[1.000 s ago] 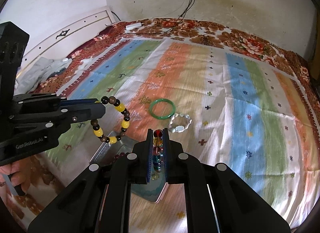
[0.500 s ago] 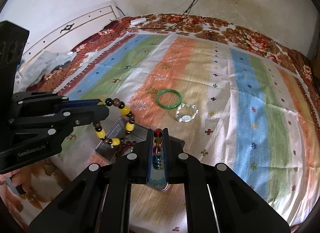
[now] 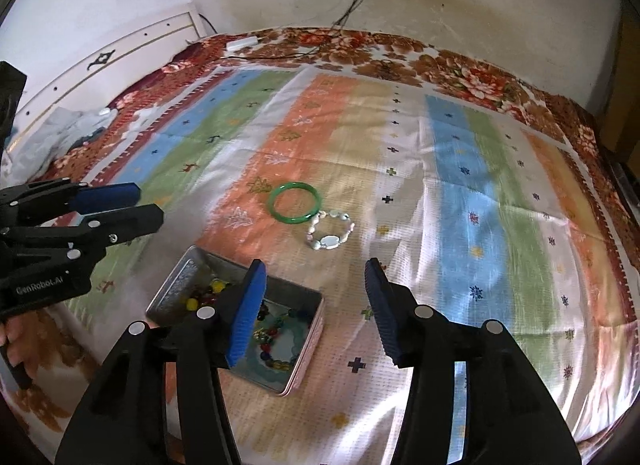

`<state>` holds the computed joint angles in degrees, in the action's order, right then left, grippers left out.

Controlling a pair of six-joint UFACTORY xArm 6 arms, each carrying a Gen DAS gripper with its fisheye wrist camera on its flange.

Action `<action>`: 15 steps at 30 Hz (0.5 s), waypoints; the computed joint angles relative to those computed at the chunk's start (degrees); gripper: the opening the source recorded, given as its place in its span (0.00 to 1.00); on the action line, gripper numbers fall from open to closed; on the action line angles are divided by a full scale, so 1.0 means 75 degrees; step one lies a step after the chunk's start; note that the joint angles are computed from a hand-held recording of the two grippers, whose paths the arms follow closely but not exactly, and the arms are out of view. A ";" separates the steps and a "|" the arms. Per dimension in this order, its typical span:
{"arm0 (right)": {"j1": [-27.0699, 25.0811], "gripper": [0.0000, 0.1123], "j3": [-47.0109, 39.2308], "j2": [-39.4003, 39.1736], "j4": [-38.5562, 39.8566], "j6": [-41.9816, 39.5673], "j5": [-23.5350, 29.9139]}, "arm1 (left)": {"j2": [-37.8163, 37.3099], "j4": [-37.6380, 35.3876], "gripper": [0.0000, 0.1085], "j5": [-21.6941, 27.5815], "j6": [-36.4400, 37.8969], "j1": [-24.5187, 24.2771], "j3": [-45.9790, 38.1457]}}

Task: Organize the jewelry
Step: 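Open both tools to drop the bead bracelets into the tin, then move both tools forward to the green bangle and white shell bracelet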

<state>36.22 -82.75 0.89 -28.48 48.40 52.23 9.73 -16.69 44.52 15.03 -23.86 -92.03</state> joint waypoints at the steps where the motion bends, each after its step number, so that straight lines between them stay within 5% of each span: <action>1: -0.0029 0.48 -0.0002 0.0016 0.0010 0.0006 0.0002 | 0.0114 0.0016 0.46 0.0052 -0.0080 0.0022 -0.0134; 15: -0.0573 0.52 -0.0813 0.0928 0.0282 -0.0132 0.0307 | 0.1563 0.1028 0.62 0.0535 -0.0794 -0.0026 -0.1917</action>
